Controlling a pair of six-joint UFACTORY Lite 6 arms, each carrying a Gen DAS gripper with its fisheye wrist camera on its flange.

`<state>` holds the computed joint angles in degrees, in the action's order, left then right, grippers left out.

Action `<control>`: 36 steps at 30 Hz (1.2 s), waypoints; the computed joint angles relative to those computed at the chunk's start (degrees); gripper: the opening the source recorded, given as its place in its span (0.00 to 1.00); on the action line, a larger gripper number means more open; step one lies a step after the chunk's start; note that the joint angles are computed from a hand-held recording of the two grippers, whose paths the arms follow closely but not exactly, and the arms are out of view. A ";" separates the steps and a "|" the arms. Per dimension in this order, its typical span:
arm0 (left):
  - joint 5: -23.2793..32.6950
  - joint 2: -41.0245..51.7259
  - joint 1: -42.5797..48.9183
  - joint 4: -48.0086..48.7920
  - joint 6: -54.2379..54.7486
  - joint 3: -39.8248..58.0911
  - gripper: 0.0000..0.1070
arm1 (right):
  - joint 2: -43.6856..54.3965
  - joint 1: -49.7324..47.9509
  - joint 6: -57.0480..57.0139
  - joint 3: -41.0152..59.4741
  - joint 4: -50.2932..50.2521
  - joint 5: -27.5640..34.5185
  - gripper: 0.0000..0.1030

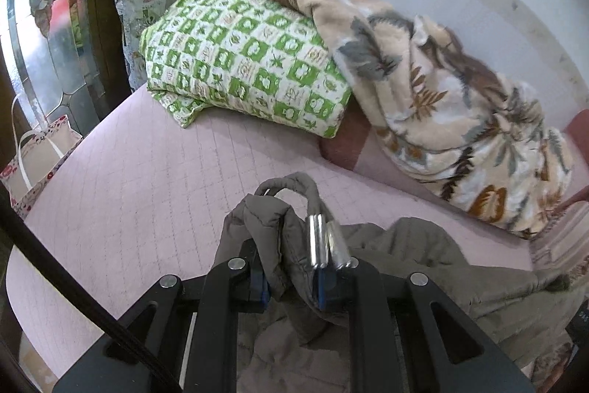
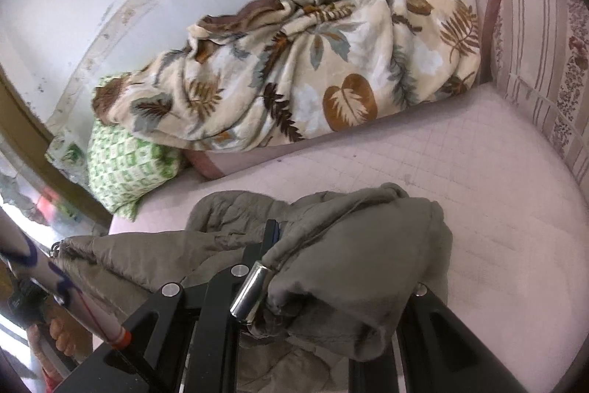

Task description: Fold large clothes

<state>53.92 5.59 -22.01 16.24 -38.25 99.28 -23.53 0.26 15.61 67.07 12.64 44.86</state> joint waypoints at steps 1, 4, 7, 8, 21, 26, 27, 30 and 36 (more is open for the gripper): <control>-0.36 1.54 -0.01 0.46 -0.25 0.63 0.16 | 2.17 -0.79 -1.11 0.47 1.31 -0.95 0.17; -1.35 7.43 -0.50 3.00 -1.77 3.09 0.16 | 8.73 -2.10 -3.09 2.07 3.87 -3.86 0.17; -2.46 13.29 0.03 3.51 -1.69 5.71 0.16 | 14.86 -2.39 -4.34 3.27 5.54 -6.76 0.17; -2.87 14.68 0.34 3.29 -1.50 6.26 0.16 | 16.84 -2.37 -4.66 3.59 5.98 -7.82 0.17; -5.69 33.40 1.03 3.09 -1.95 17.40 0.18 | 30.92 -4.98 -17.03 3.69 18.06 -16.42 0.18; -7.60 38.25 1.30 3.15 -2.85 19.49 0.19 | 34.48 -6.64 -26.05 2.55 27.30 -18.84 0.18; -7.87 39.56 1.05 3.90 -3.43 20.08 0.19 | 35.41 -6.86 -28.38 2.23 29.57 -19.44 0.18; -8.01 42.73 0.89 4.04 -3.99 22.32 0.20 | 37.53 -7.14 -33.21 1.88 34.11 -20.66 0.18; -10.81 45.85 3.09 -2.81 0.16 23.46 0.25 | 41.76 -7.35 -42.62 2.53 42.99 -22.18 0.18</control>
